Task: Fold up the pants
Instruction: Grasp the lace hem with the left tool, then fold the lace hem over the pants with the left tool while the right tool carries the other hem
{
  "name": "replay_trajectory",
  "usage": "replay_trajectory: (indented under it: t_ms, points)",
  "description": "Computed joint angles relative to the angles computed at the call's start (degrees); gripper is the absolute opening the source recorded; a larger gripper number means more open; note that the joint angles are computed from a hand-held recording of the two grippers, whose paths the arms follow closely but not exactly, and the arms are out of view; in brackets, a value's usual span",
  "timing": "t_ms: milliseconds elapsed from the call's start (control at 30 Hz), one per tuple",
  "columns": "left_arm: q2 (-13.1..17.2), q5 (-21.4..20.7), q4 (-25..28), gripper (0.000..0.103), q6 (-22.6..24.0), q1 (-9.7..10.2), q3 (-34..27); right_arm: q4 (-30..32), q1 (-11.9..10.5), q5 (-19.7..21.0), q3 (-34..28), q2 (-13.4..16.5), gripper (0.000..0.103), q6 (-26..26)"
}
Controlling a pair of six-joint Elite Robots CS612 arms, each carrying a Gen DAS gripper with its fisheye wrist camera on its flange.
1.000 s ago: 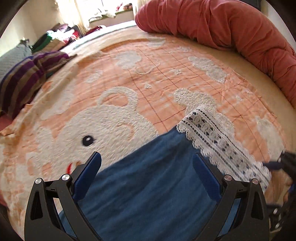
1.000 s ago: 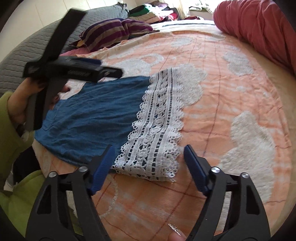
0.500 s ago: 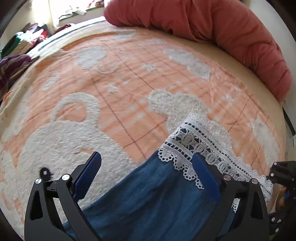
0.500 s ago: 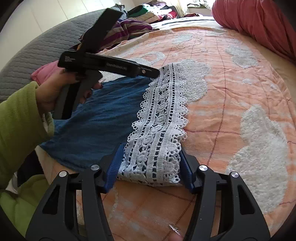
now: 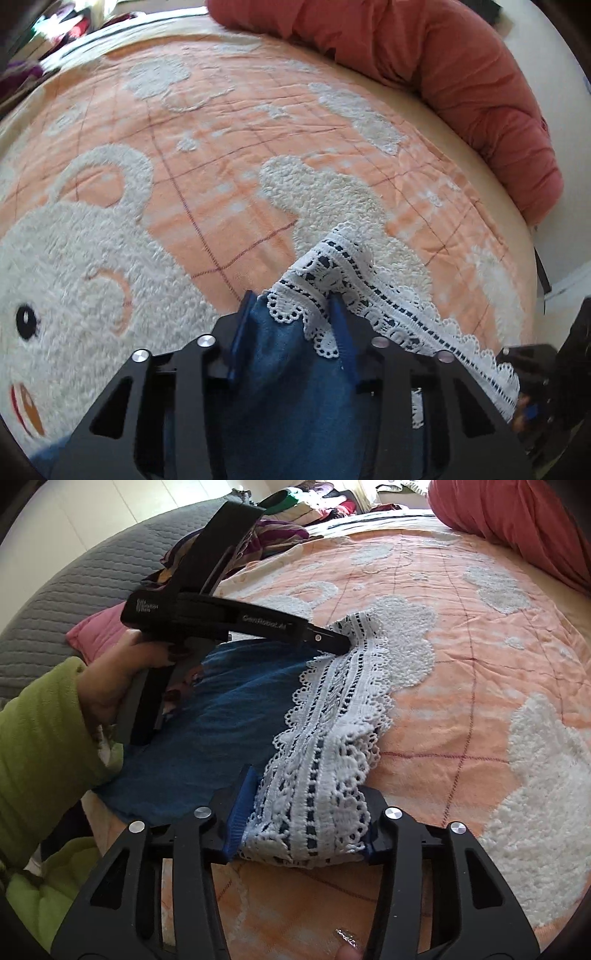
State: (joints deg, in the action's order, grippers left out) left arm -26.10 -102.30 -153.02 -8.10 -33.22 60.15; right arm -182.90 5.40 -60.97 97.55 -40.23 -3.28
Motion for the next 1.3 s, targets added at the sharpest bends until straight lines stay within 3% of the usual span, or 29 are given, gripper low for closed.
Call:
replay_trajectory:
  t_ms: [67,200,467,733,867,1000,1167,1300]
  points:
    - [-0.1,-1.1,-0.6,0.023,-0.1,0.11,0.3,0.6,0.1,0.2,-0.2,-0.1,0.032,-0.6]
    - [-0.6,-2.3,-5.3,0.016,-1.9,0.48,2.6,1.0,0.3,1.1,-0.5,-0.2,0.022,-1.3]
    - [-3.8,-5.5,-19.5,0.014,-5.7,1.99,10.0,-1.2,1.9,3.3,-1.2,-1.5,0.021,-6.5]
    - [-8.9,-1.8,-28.5,0.014,-10.0,3.77,19.3,1.4,4.9,6.9,-3.6,-1.7,0.021,-13.5]
    - [-10.2,-0.2,-31.8,0.014,-12.7,4.93,23.0,3.5,6.8,6.2,-5.3,-1.1,0.021,-17.1]
    - [-10.3,-0.5,-35.5,0.016,-17.8,6.39,25.4,7.7,8.7,5.3,-7.2,-0.4,0.021,-19.8]
    - [-11.7,3.7,-43.7,0.016,-27.0,8.18,30.7,10.9,10.7,5.0,-8.1,-0.3,0.021,-23.9]
    - [-13.6,7.4,-49.0,0.017,-31.1,8.78,35.5,12.6,12.9,2.9,-7.7,-0.5,0.021,-29.7]
